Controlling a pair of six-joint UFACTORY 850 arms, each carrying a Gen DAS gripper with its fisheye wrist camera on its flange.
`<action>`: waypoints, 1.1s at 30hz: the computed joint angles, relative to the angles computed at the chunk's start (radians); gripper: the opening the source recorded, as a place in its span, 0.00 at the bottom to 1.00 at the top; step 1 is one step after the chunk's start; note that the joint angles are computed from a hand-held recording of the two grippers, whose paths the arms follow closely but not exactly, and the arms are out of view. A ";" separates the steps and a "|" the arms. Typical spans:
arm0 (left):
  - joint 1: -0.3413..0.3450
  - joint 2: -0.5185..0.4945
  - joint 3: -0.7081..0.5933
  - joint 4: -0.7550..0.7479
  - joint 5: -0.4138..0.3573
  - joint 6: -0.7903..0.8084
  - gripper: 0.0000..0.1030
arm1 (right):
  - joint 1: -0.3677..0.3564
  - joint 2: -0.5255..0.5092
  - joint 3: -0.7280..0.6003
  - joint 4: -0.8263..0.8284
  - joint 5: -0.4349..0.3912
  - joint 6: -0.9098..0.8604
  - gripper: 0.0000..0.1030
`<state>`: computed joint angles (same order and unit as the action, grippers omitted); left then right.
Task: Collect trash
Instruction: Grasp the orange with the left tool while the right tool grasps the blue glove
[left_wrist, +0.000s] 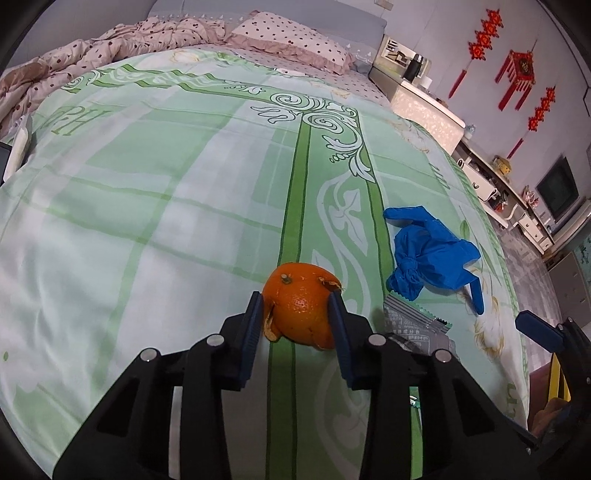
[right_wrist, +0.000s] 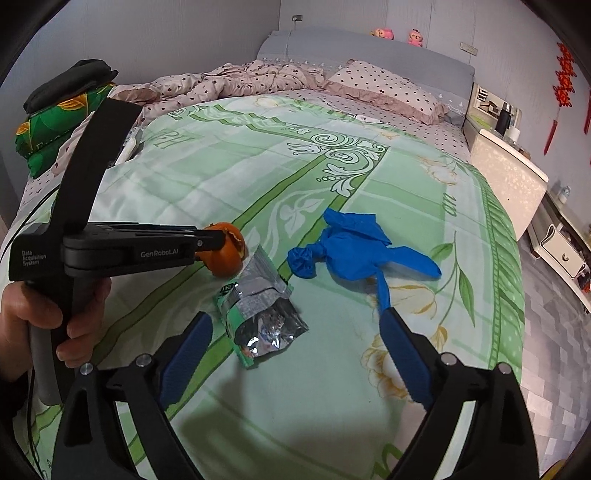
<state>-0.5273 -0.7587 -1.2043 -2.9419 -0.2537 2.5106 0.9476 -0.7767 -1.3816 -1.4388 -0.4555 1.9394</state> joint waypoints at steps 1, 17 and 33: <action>0.005 -0.002 0.001 0.036 -0.009 -0.041 0.33 | -0.002 -0.008 -0.010 0.004 -0.002 -0.014 0.88; 0.037 -0.018 0.007 0.165 -0.078 -0.204 0.33 | -0.032 -0.137 -0.172 0.145 -0.122 -0.297 0.92; 0.021 -0.019 -0.001 0.117 -0.073 -0.113 0.34 | -0.165 -0.146 -0.187 0.125 0.149 -0.211 0.92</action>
<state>-0.5061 -0.7773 -1.2051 -2.8254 -0.3268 2.3973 0.7829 -0.9225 -1.5687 -1.3140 -0.3064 1.7288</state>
